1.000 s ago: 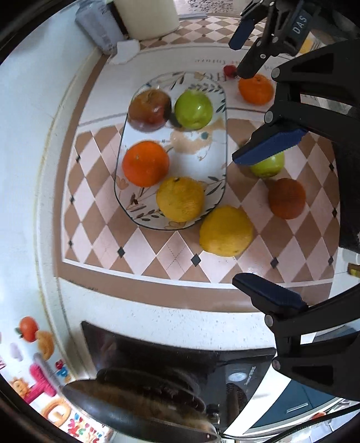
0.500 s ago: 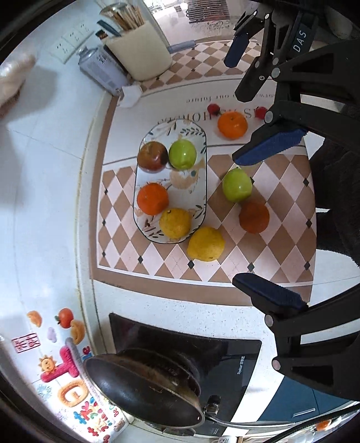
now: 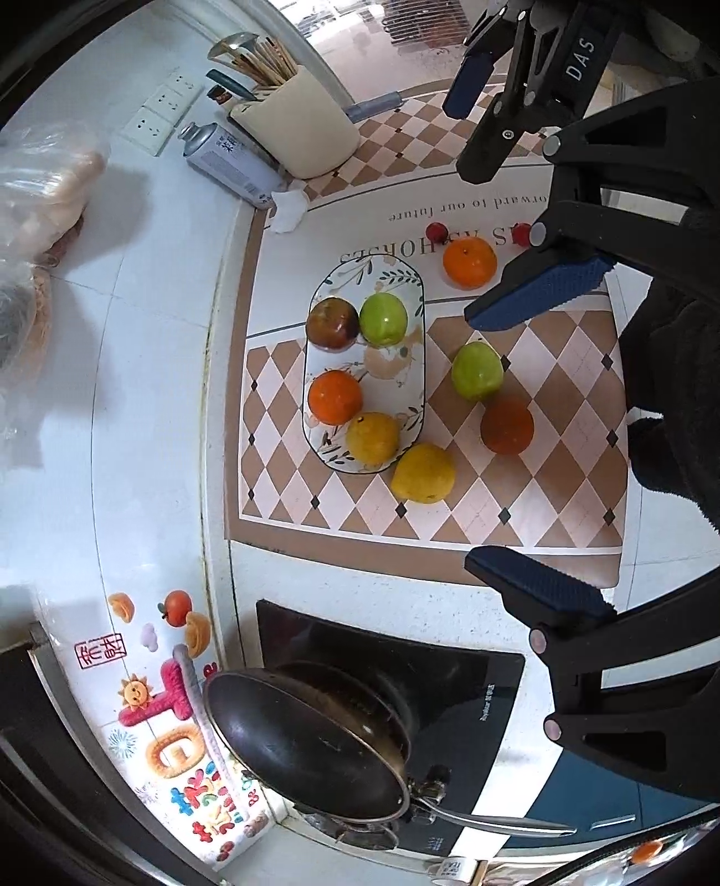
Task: Organize fruits
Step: 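Lift both tools up away from the plate, then grasp a dark brown fruit with the left tool while the right tool grasps an orange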
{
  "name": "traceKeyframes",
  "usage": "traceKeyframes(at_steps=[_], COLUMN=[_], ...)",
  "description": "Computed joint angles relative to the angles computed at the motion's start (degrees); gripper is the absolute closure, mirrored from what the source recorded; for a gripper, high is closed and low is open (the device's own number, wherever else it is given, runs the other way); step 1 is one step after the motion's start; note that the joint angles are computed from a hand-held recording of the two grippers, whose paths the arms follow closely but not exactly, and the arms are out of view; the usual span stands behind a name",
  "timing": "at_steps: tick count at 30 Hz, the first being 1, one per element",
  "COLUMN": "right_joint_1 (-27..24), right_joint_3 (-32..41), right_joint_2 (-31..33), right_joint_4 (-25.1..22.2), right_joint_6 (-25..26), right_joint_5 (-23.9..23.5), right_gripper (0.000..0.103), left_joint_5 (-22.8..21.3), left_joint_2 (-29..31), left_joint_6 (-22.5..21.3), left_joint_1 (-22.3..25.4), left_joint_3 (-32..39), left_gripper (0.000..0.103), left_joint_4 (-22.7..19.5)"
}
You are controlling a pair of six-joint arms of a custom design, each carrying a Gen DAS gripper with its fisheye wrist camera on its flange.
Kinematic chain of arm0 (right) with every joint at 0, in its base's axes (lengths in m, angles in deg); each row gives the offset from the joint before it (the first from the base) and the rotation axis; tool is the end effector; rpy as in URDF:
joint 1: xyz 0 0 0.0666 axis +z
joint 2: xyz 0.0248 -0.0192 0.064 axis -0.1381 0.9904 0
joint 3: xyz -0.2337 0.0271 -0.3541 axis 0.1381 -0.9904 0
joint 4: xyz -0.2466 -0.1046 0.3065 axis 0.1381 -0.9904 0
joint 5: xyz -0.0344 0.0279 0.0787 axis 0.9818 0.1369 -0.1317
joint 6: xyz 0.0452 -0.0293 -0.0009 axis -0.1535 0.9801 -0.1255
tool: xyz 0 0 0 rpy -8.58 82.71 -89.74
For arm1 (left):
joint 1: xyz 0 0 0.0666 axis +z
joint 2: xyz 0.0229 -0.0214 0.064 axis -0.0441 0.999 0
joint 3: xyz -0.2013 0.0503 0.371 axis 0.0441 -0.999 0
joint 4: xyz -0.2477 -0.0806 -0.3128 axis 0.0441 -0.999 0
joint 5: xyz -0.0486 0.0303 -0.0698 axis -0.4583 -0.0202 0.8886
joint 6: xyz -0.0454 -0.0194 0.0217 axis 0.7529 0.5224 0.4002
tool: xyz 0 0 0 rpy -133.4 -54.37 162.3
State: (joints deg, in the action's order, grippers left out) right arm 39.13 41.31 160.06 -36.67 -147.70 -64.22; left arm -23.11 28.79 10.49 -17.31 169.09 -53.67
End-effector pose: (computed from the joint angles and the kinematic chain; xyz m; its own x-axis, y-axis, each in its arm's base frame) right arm 0.3763 0.3871 0.5174 -0.8514 0.3386 -0.4005 0.3122 0.9408 0.1317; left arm 0.4471 -0.1223 0.5318 -0.8679 0.2803 -0.4101 0.3394 0.9375 -0.0775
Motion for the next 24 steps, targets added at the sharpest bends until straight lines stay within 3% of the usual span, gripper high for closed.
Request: traceKeyframes(at_steps=[4, 6, 8, 15, 19, 24], right_joint_1=[-0.4, -1.4, -3.0, -9.6, -11.4, -12.7], right_joint_3=[-0.7, -1.9, -5.5, -17.6, -19.7, -20.1], right_joint_2=[-0.1, 0.0, -0.9, -0.8, 1.4, 5.0], right_joint_4=[1.1, 1.3, 4.3, 12.3, 14.1, 14.3], right_joint_6=[0.1, -0.2, 0.0, -0.7, 0.5, 3.3], right_joint_5=[0.3, -0.8, -2.7, -13.9, -16.1, -18.2], right_gripper=[0.012, 0.004, 0.004, 0.004, 0.005, 0.025], left_joint_5=[0.4, 0.0, -0.2, -2.5, -2.2, -3.5], left_joint_2=[0.4, 1.0, 1.6, 6.0, 7.9, 10.5], left_joint_6=[0.4, -0.2, -0.5, 0.5, 2.2, 0.1], left_joint_1=[0.4, 0.2, 0.0, -0.1, 0.3, -1.0], left_joint_3=[0.0, 0.0, -0.8, -4.8, -7.5, -8.2], left_gripper=[0.024, 0.023, 0.005, 0.004, 0.004, 0.007], left_joint_4=[0.1, 0.1, 0.9, 0.2, 0.5, 0.2])
